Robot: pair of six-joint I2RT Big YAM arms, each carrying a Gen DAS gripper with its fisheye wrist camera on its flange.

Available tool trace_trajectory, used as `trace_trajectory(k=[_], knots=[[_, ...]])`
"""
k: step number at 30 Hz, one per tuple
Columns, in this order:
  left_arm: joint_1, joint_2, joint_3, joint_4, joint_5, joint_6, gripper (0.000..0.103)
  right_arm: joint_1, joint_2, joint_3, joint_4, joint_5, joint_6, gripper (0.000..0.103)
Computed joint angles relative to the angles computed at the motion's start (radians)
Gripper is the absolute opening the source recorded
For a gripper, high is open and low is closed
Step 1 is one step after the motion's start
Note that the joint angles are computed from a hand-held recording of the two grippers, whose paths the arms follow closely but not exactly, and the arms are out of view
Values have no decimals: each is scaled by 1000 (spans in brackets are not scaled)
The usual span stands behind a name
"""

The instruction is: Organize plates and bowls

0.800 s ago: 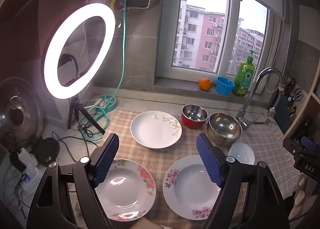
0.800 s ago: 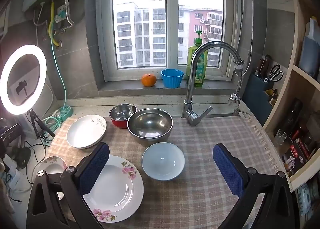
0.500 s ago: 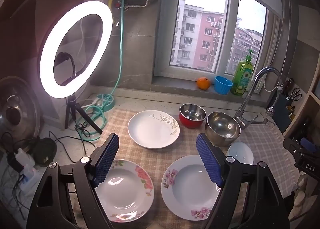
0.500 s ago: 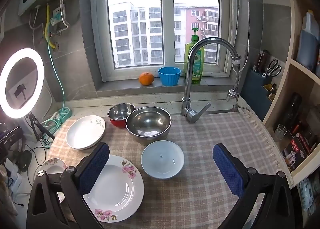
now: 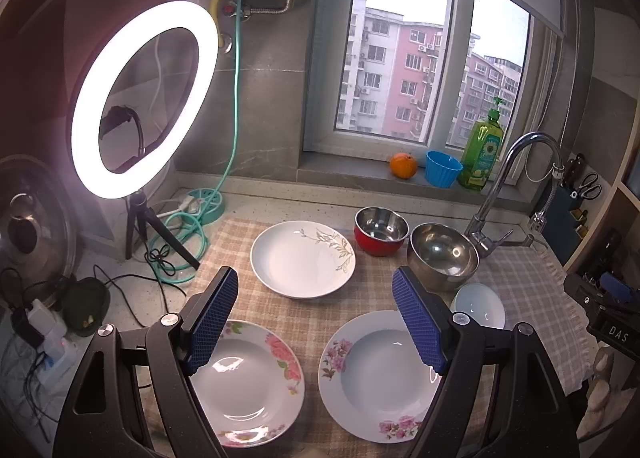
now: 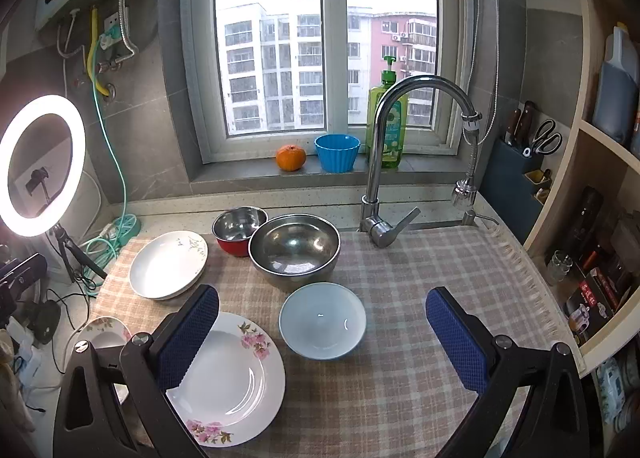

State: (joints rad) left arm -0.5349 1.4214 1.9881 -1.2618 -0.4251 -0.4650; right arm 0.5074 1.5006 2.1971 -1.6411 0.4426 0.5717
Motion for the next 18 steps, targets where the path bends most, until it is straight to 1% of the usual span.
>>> trace_trajectory(k=[18], knots=[[10,7,15,-7,14,8,80,-10,5,0,6,-10,-10,102]])
